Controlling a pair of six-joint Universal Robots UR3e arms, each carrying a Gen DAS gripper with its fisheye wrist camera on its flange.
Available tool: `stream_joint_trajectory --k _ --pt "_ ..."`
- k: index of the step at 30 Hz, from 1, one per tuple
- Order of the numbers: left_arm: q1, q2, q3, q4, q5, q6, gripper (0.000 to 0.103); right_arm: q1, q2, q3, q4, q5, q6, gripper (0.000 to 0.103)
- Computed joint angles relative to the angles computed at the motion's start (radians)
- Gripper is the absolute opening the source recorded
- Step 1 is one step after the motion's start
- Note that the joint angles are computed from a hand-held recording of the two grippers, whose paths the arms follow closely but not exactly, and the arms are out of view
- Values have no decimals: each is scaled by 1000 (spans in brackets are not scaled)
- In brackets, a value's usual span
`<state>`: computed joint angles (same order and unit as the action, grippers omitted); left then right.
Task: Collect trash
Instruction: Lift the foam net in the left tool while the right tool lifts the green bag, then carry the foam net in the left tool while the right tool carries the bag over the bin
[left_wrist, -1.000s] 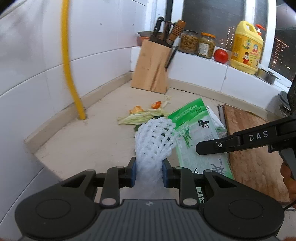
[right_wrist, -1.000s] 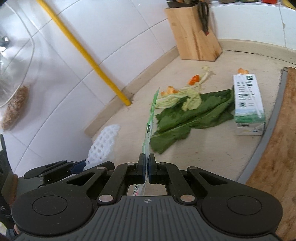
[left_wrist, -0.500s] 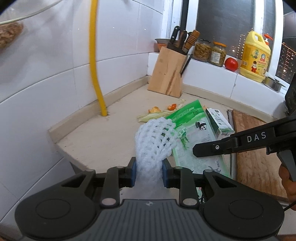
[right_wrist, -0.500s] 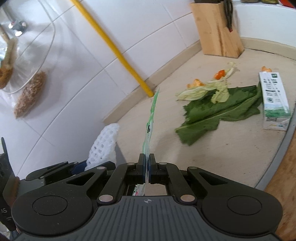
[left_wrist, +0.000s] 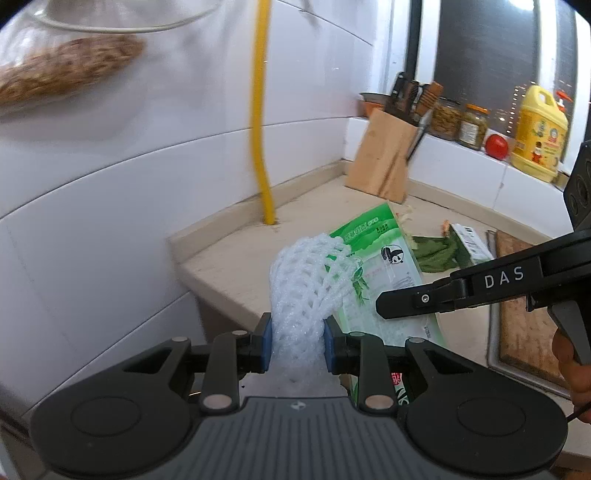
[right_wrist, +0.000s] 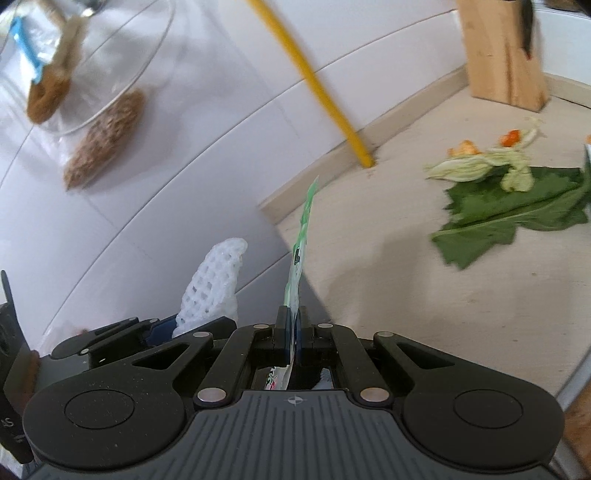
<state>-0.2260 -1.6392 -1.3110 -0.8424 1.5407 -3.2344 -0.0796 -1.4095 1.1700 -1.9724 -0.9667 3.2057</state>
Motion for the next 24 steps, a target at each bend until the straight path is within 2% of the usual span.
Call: stream_joint_trajectory --k 13,24 --pt "90 213 -222 29 13 -2 22 153 113 -124 -1 -22 33 4" --pt "156 295 -321 56 -22 0 22 221 172 -214 28 -57 35 4"
